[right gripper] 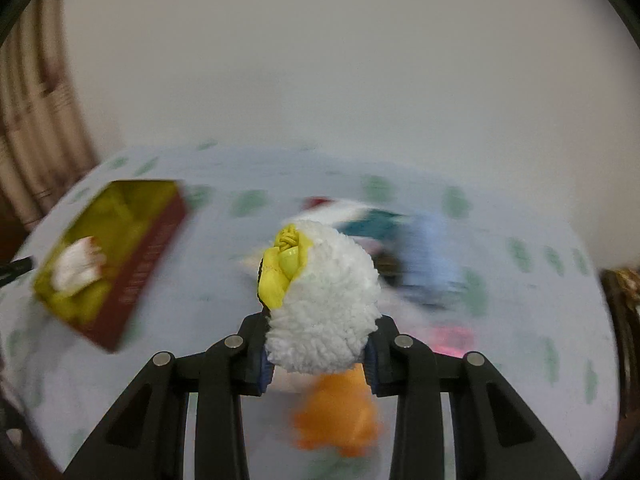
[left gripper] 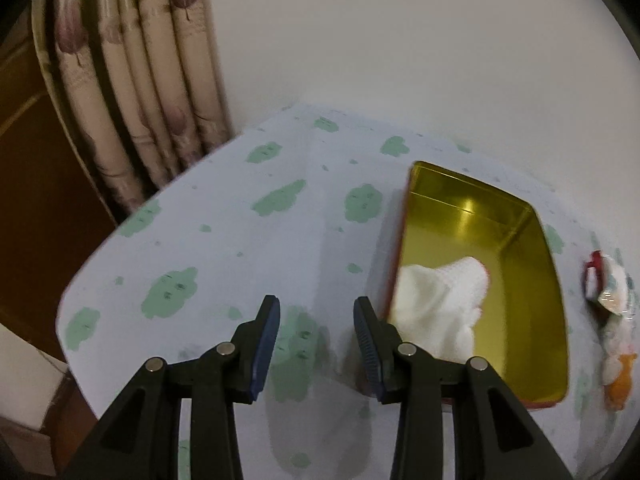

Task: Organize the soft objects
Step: 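Carry the fluffy toy with the right tool into the tin and release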

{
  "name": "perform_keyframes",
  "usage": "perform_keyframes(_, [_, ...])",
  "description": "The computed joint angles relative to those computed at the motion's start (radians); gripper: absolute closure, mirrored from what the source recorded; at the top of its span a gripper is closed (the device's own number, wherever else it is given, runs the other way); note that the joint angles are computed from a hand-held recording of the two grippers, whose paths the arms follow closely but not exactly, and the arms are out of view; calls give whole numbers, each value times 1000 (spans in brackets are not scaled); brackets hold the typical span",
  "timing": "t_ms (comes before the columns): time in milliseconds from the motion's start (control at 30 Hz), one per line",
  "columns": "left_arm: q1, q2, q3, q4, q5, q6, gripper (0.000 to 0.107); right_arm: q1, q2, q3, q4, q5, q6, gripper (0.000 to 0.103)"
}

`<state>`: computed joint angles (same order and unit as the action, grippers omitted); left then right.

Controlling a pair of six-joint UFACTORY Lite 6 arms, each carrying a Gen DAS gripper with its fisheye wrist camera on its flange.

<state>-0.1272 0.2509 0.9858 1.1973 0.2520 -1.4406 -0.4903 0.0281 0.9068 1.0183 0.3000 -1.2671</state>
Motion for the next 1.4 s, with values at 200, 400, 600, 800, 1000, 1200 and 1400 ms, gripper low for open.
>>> perform_keyframes(200, [26,13,8,-54,-11,38,68,246,67,86,-128,53,223,71])
perform_keyframes(400, [65,14,4,-41,-20,-11,68,463,190,179,-238,-5,380,71])
perform_keyframes(600, [123,36,23,-341,-67,255,68,570,359,331,-412,9,578,71])
perform_keyframes(800, [104,30,17,-206,-52,122,68,640,493,455,-593,17,768,69])
perform_keyframes(1000, [115,44,30,-338,-63,258,68,652,556,522,-662,35,839,63])
perform_keyframes(1200, [112,41,27,-316,-62,235,68,672,547,515,-697,6,870,44])
perform_keyframes(1400, [107,35,20,-267,-58,193,68,663,454,441,-654,-30,821,39])
